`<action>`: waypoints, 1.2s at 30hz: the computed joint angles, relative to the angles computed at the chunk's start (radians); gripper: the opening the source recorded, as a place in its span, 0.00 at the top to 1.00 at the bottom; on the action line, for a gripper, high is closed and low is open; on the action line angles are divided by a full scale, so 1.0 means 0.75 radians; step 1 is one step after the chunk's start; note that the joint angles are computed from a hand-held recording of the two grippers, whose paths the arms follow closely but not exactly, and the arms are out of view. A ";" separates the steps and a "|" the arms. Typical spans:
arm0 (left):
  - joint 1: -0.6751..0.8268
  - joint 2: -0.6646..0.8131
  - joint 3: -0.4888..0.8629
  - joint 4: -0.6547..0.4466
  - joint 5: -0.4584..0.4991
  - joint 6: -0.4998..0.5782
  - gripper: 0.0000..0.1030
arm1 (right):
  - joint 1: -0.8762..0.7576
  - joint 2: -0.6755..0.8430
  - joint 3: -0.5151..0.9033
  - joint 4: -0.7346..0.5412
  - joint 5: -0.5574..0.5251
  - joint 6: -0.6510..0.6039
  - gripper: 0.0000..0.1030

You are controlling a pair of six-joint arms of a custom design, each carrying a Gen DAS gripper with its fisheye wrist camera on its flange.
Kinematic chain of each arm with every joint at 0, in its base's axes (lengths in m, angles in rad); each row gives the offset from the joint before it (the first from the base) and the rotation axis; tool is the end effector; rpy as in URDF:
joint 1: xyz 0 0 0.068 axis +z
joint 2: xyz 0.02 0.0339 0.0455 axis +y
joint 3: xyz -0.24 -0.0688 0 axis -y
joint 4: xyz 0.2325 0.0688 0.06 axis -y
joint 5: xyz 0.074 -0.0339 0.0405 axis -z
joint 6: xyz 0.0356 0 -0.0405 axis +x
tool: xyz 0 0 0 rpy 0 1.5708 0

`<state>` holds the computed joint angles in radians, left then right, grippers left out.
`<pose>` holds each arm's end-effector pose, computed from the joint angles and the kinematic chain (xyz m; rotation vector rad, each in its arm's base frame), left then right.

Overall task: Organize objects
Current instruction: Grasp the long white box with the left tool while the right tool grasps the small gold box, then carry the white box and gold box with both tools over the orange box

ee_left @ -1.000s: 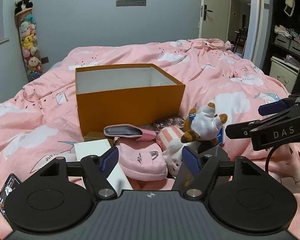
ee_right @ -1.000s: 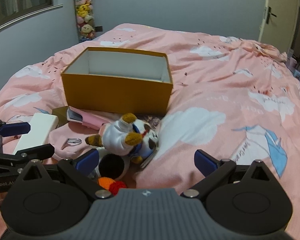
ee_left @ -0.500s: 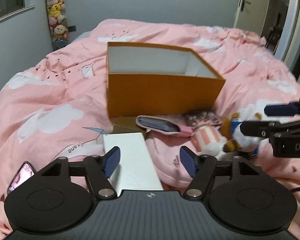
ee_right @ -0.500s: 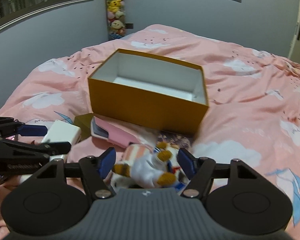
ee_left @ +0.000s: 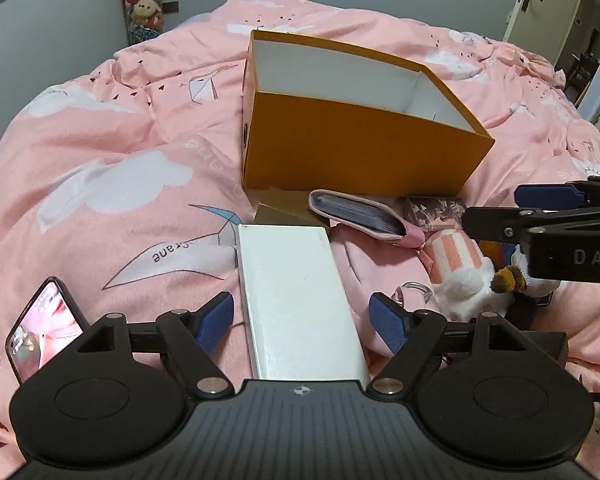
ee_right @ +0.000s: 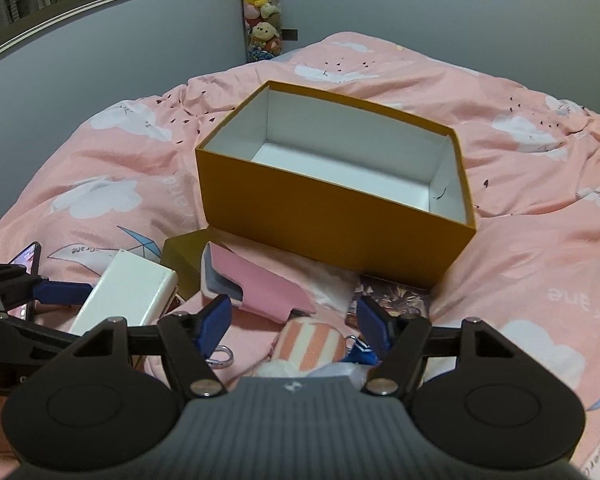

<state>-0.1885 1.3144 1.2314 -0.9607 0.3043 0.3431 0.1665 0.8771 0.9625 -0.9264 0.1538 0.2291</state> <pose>0.2437 -0.0573 0.2929 0.7790 2.4560 -0.3399 0.1645 0.0221 0.2963 0.1456 2.3943 -0.0012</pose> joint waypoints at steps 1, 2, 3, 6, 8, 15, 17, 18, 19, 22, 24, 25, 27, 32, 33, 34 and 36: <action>-0.008 0.007 0.008 -0.004 -0.009 0.004 0.12 | -0.016 0.008 -0.006 0.010 -0.018 -0.006 0.31; -0.016 0.016 0.018 -0.013 -0.021 0.009 0.12 | -0.032 0.015 -0.011 0.017 -0.036 -0.011 0.31; -0.023 0.025 0.031 -0.031 -0.034 0.020 0.12 | -0.053 0.021 -0.014 0.023 -0.059 -0.019 0.31; -0.036 0.051 0.080 -0.107 -0.078 0.081 0.15 | -0.093 0.033 -0.017 0.034 -0.097 -0.045 0.31; -0.048 0.054 0.091 -0.141 -0.106 0.123 0.16 | -0.117 0.043 -0.017 0.042 -0.119 -0.070 0.31; -0.038 0.101 0.147 -0.180 -0.069 0.196 0.28 | -0.166 0.120 0.035 0.064 -0.235 -0.189 0.32; -0.021 0.128 0.175 -0.190 -0.042 0.214 0.28 | -0.179 0.148 0.063 0.060 -0.287 -0.234 0.32; -0.009 0.148 0.199 -0.203 -0.028 0.223 0.28 | -0.190 0.168 0.083 0.055 -0.320 -0.263 0.32; 0.001 0.167 0.226 -0.217 -0.017 0.233 0.28 | -0.199 0.194 0.105 0.049 -0.351 -0.297 0.32; 0.035 0.222 0.317 -0.248 0.022 0.270 0.29 | -0.217 0.287 0.174 0.040 -0.424 -0.409 0.35; 0.051 0.267 0.392 -0.267 0.033 0.272 0.30 | -0.217 0.353 0.225 0.032 -0.448 -0.474 0.41; 0.059 0.291 0.428 -0.274 0.036 0.273 0.30 | -0.216 0.389 0.252 0.032 -0.460 -0.506 0.44; 0.077 0.342 0.503 -0.282 0.044 0.269 0.31 | -0.203 0.452 0.298 0.034 -0.474 -0.562 0.49; 0.103 0.478 0.672 -0.287 0.039 0.267 0.31 | -0.136 0.642 0.432 0.018 -0.545 -0.709 0.53; 0.112 0.506 0.705 -0.299 0.044 0.273 0.31 | -0.114 0.686 0.460 0.014 -0.547 -0.731 0.54; 0.116 0.537 0.736 -0.304 0.049 0.269 0.31 | -0.091 0.733 0.489 0.009 -0.543 -0.757 0.54; 0.130 0.598 0.796 -0.320 0.068 0.264 0.31 | -0.044 0.831 0.548 -0.002 -0.521 -0.803 0.54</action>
<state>-0.0909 1.7627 1.8283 -1.2005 0.3554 0.5410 0.1335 1.5006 1.3733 -0.9277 -0.2368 -0.3734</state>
